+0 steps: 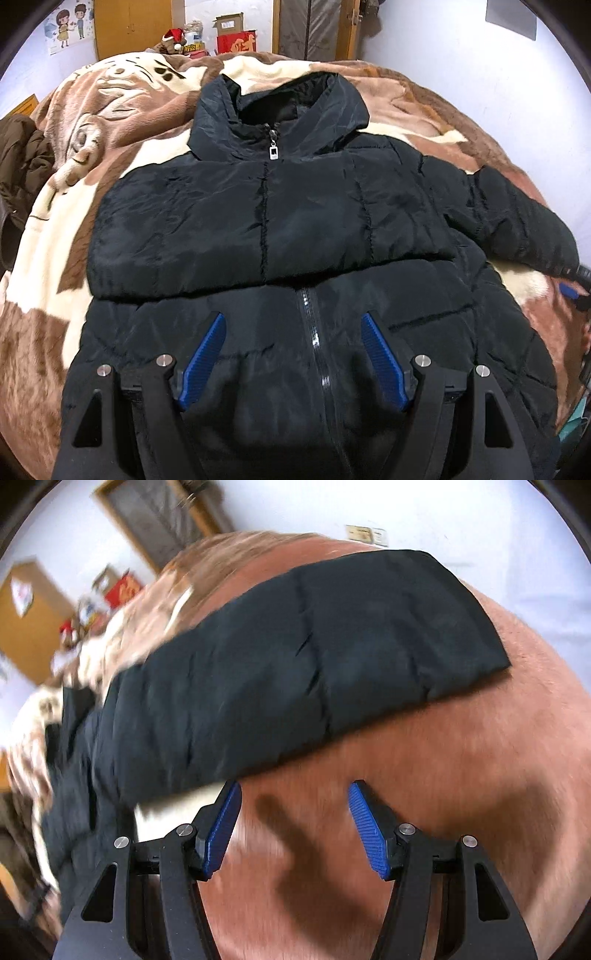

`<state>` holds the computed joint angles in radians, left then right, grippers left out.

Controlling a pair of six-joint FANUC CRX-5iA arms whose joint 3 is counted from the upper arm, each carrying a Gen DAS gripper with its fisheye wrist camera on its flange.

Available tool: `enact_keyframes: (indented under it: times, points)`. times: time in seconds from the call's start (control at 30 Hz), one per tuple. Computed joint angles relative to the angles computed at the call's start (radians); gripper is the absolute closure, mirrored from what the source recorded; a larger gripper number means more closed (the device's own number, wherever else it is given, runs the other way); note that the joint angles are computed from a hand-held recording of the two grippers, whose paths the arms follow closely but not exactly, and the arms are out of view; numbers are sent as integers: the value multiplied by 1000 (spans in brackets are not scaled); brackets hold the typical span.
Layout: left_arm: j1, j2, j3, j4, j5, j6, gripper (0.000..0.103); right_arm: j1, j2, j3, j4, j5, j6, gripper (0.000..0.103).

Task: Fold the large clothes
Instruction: 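Grasp the other sleeve with the right gripper and lift it, then lay the sleeve across the jacket body with the right gripper and release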

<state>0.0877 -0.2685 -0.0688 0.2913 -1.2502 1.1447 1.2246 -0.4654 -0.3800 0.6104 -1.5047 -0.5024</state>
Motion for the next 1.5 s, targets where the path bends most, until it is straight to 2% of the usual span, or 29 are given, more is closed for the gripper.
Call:
enact_keyframes:
  times: [0.13,0.27,0.33,0.37,0.4,0.5,0.73,0.97,1.13,1.27,1.37,1.5]
  points:
    - [-26,32,11,-14,15,25,26,-57,-49,-65,70,69,-61,40]
    - [-33,44,6,-12,21,33,26,-104,-40,-64,66,90,-57,39]
    - [-33,46,3,-8,20,33,26,-109,-19,-45,72,65,-61,50]
    - [-31,46,3,-5,18,32,26,-115,-7,-33,72,51,-49,67]
    - [-28,44,1,-2,15,31,26,-112,-5,-28,79,43,-46,77]
    - [-18,36,0,10,12,26,26,-107,9,8,89,21,-19,87]
    - [24,3,5,39,3,-4,26,-43,133,203,208,-45,156,90]
    - [93,-30,6,83,-13,-30,26,-16,294,438,295,33,371,91]
    - [150,-45,-6,112,-17,-53,26,-21,439,636,245,142,548,91]
    - [211,-50,-25,141,-21,-66,26,-62,608,839,123,217,735,91]
    - [255,-51,-41,151,-27,-77,26,-94,723,969,7,242,842,91]
    - [310,-55,-67,160,-26,-94,26,-128,875,1139,-139,218,948,90]
